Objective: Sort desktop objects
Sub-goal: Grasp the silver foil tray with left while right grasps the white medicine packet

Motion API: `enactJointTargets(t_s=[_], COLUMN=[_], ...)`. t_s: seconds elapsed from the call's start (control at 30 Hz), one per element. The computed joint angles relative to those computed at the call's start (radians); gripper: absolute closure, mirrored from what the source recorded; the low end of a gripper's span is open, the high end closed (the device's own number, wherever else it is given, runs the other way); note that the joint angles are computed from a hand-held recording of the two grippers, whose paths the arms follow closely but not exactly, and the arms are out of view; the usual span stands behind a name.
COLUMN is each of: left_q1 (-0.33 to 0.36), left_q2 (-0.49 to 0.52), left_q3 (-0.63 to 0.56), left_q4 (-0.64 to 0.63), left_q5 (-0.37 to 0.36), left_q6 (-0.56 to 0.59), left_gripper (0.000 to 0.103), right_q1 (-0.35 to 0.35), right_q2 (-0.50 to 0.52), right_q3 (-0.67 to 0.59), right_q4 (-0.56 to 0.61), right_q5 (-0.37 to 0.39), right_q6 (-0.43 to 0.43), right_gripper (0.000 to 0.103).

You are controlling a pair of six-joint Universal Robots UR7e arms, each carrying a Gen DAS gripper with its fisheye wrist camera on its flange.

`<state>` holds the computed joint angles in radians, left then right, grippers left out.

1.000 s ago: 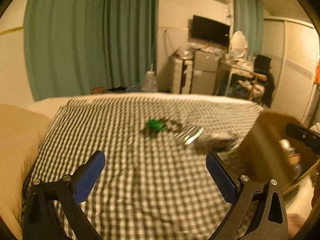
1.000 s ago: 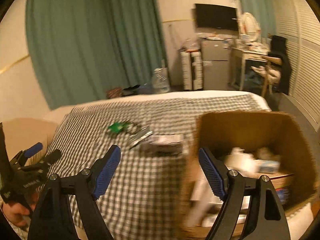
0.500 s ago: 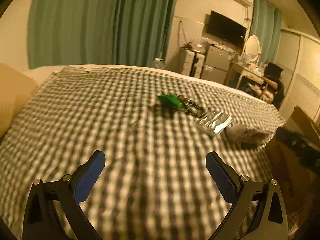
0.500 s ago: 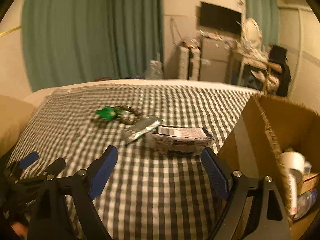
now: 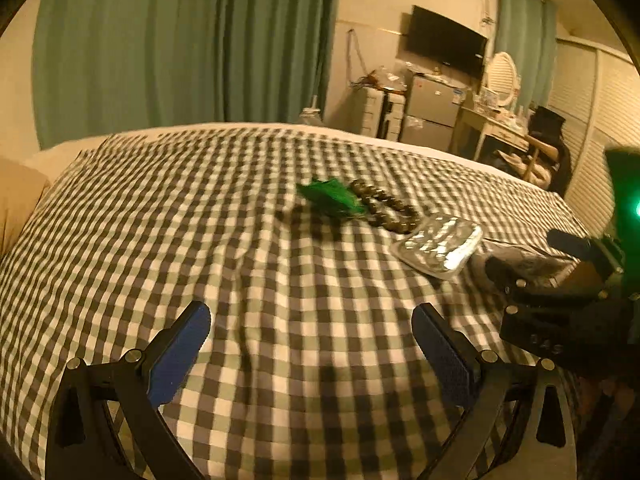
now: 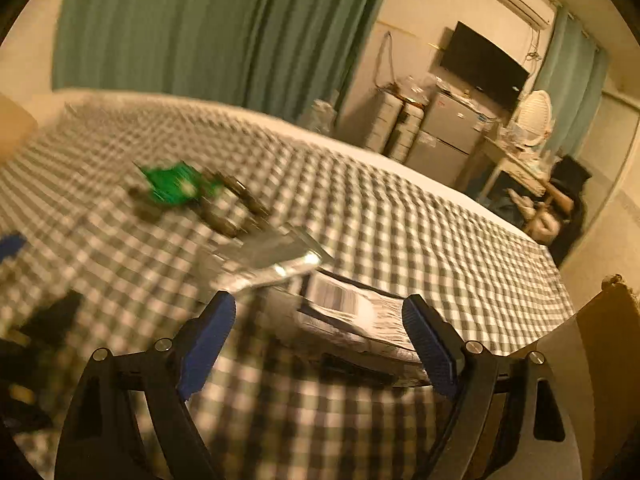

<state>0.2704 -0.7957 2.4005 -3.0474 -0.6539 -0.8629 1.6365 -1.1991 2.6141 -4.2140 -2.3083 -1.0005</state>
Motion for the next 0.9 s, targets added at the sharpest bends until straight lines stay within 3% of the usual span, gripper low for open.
enactJointTargets(t_s=[0.07, 0.1, 0.13, 0.2, 0.3, 0.37, 0.5, 0.6, 0.73, 0.9], left_q1=[0.014, 0.015, 0.015, 0.011, 0.012, 0.013, 0.013, 0.059, 0.140, 0.208], left_q2=[-0.003, -0.008, -0.010, -0.011, -0.003, 0.022, 0.097, 0.150, 0.197, 0.218], left_q3=[0.005, 0.007, 0.010, 0.009, 0.005, -0.010, -0.064, -0.139, -0.243, -0.321], left_q4=[-0.007, 0.003, 0.005, 0.014, -0.037, -0.107, -0.230, -0.250, -0.202, -0.181], left_q5=[-0.013, -0.017, -0.016, -0.016, -0.045, -0.075, -0.140, -0.243, -0.353, -0.384], left_q6=[-0.013, -0.028, -0.033, -0.037, 0.009, 0.085, 0.292, 0.459, 0.592, 0.602], left_gripper=[0.000, 0.000, 0.000, 0.000, 0.000, 0.000, 0.000, 0.000, 0.000, 0.000], right_q1=[-0.009, -0.013, -0.018, -0.023, 0.024, 0.037, -0.005, -0.038, -0.060, -0.069], right_q2=[0.022, 0.005, -0.015, -0.110, -0.170, -0.240, -0.428, -0.522, -0.567, -0.594], right_q3=[-0.024, -0.033, -0.031, 0.006, 0.031, 0.041, 0.057, 0.069, 0.067, 0.059], right_q4=[0.022, 0.094, 0.135, 0.225, 0.189, 0.234, 0.442, 0.534, 0.574, 0.634], right_q5=[-0.049, -0.084, -0.099, -0.050, -0.023, 0.016, 0.150, 0.206, 0.226, 0.247], right_q6=[-0.012, 0.032, 0.074, 0.174, 0.200, 0.263, 0.426, 0.506, 0.535, 0.553], right_gripper=[0.053, 0.094, 0.093, 0.093, 0.094, 0.094, 0.094, 0.094, 0.093, 0.093])
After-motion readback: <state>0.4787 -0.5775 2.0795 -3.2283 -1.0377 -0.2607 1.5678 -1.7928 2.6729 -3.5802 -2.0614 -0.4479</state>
